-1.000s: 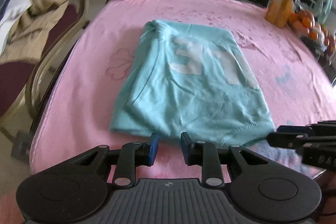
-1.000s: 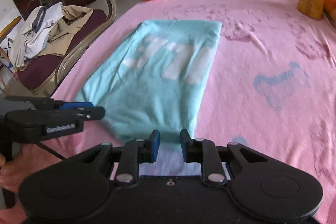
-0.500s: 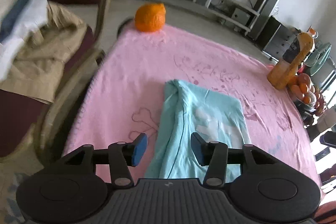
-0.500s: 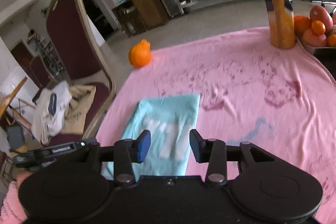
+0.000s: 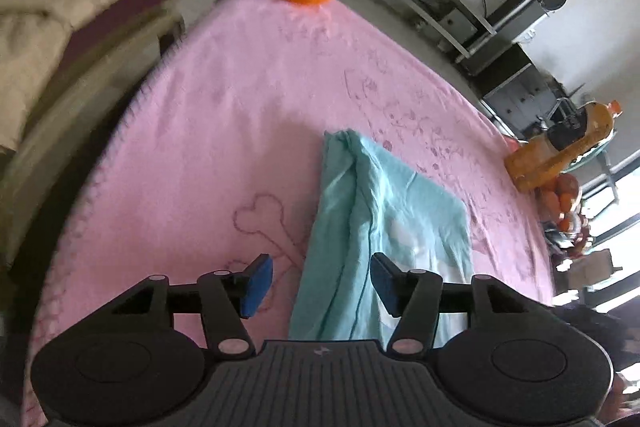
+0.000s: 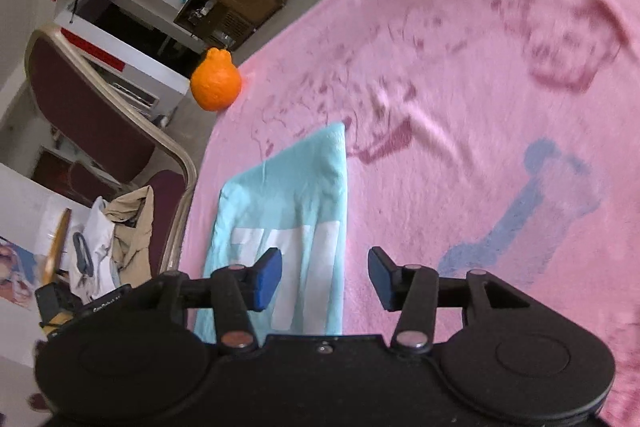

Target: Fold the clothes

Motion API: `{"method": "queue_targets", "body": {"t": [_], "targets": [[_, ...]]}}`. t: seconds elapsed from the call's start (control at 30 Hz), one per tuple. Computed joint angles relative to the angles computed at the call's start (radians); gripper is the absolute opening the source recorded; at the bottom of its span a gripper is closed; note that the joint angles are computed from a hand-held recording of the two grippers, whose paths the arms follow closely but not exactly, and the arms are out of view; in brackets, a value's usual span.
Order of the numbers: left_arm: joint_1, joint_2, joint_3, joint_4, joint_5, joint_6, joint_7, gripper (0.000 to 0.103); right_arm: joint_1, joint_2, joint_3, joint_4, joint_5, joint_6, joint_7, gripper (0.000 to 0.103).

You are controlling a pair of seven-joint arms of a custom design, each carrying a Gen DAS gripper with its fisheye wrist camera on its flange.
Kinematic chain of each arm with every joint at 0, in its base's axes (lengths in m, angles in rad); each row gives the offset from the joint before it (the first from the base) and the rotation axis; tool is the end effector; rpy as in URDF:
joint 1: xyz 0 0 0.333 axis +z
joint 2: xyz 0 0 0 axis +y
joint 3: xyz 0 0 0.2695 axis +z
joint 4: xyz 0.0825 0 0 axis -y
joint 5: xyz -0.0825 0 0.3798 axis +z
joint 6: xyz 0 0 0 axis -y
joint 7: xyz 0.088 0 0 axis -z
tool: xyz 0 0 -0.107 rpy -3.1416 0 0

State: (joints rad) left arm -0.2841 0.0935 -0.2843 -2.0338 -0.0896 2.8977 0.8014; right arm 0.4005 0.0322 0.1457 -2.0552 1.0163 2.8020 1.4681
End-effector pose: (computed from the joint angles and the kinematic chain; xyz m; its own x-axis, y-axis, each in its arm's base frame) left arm 0.5194 -0.3209 0.4494 0.1026 -0.8250 0.5557 -0.8163 -0.3890 -0.4269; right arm 0.5233 0.2704 0.4412 0.0031 -0.7033 -0.7109 -0.8783 0.3380 -0.3382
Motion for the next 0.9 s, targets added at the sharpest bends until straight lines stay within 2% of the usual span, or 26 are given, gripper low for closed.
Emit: {"method": "queue_targets", "body": {"t": [0.07, 0.13, 0.23, 0.43, 0.5, 0.57, 0.67, 0.7, 0.77, 0.8, 0.87, 0.9], "targets": [[0.029, 0.022, -0.034, 0.015, -0.154, 0.004, 0.124, 0.055, -0.005, 0.035, 0.003, 0.022, 0.082, -0.006, -0.052, 0.043], [0.041, 0.036, -0.049, 0.026, -0.220, 0.018, 0.191, 0.055, -0.014, 0.066, 0.010, 0.046, 0.140, -0.013, -0.090, 0.034], [0.064, 0.063, -0.083, 0.054, -0.336, 0.024, 0.316, 0.056, -0.031, 0.101, 0.026, 0.078, 0.243, -0.034, -0.180, 0.026], [0.076, 0.150, -0.106, 0.143, -0.371, 0.028, 0.416, 0.055, -0.066, 0.149, 0.035, 0.128, 0.390, -0.135, -0.298, 0.024], [0.079, 0.182, -0.112, 0.173, -0.359, 0.043, 0.416, 0.054, -0.070, 0.169, 0.039, 0.149, 0.435, -0.127, -0.319, 0.024], [0.086, 0.219, -0.124, 0.207, -0.346, 0.062, 0.415, 0.054, -0.064, 0.202, 0.048, 0.187, 0.466, -0.084, -0.337, 0.023], [0.059, 0.259, -0.099, 0.257, -0.255, 0.058, 0.359, 0.051, -0.054, 0.259, 0.066, 0.254, 0.500, -0.018, -0.356, 0.023], [0.028, 0.265, -0.065, 0.273, -0.192, 0.044, 0.311, 0.049, -0.051, 0.276, 0.071, 0.275, 0.491, -0.007, -0.353, 0.023], [-0.078, 0.265, 0.050, 0.311, 0.010, -0.020, 0.164, 0.042, -0.044, 0.297, 0.079, 0.302, 0.443, 0.014, -0.330, 0.024], [-0.115, 0.264, 0.088, 0.326, 0.097, -0.054, 0.108, 0.038, -0.042, 0.303, 0.083, 0.309, 0.420, 0.024, -0.319, 0.025], [-0.169, 0.266, 0.139, 0.360, 0.243, -0.119, 0.013, 0.030, -0.038, 0.313, 0.091, 0.322, 0.374, 0.044, -0.294, 0.024], [-0.190, 0.269, 0.156, 0.378, 0.305, -0.152, -0.029, 0.021, -0.035, 0.313, 0.093, 0.321, 0.349, 0.058, -0.267, 0.019]]}}
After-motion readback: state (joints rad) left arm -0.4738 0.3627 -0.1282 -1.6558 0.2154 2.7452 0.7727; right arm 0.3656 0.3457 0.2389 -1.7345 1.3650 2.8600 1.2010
